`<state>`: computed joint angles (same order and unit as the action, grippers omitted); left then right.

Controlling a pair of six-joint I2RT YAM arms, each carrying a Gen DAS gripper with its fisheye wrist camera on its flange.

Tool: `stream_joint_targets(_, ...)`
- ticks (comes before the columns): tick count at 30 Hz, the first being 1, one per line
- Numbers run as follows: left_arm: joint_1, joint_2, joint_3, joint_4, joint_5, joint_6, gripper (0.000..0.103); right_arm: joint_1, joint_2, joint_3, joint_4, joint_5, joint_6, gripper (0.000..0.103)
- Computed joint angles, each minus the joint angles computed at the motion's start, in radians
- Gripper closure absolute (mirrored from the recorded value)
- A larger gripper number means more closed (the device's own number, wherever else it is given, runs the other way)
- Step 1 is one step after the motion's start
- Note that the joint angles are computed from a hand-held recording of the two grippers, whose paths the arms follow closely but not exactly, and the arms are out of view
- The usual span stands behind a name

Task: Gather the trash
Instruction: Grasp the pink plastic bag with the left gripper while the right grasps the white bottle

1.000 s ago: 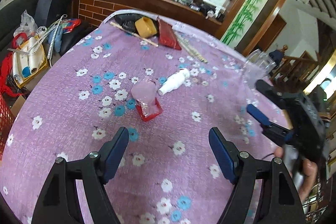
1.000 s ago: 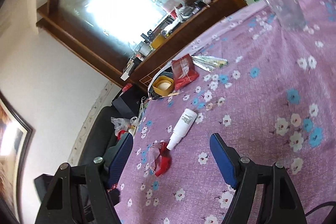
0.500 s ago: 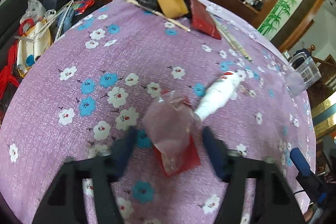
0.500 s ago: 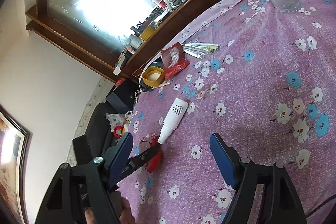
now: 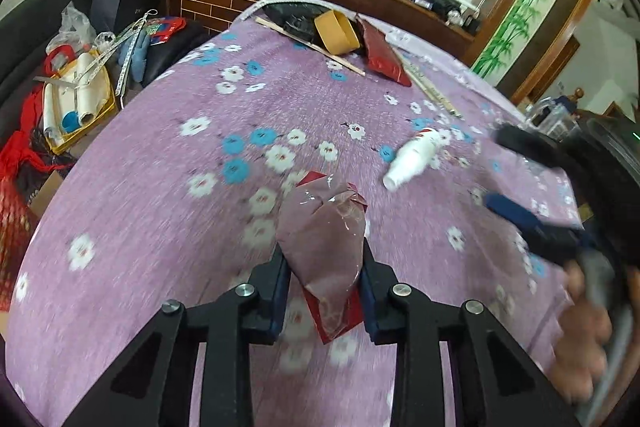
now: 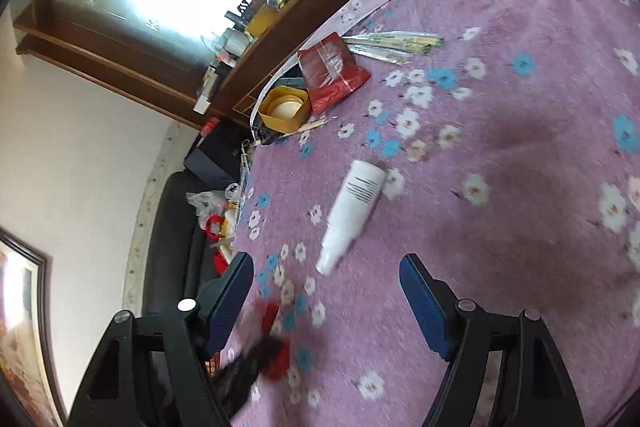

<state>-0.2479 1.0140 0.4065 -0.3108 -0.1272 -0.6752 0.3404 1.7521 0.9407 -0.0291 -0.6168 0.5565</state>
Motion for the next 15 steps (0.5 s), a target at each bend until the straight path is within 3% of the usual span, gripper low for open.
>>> stream_joint_targets(9,0.112,-0.415,-0.076,-0.266,0.08,0.04,0.071,0.091,0.204,0.221,-0.054,0.127,0.054,0.025)
stream_joint_targets(11,0.155,-0.463,-0.081,-0.295,0.117,0.063,0.071,0.121,0.233,0.273,-0.104,0.215,0.056,0.025)
stream_joint_targets(15,0.202,-0.492,-0.091,-0.313,0.173,0.1,0.071,0.175,0.272,0.333,-0.174,0.373,0.06,0.042)
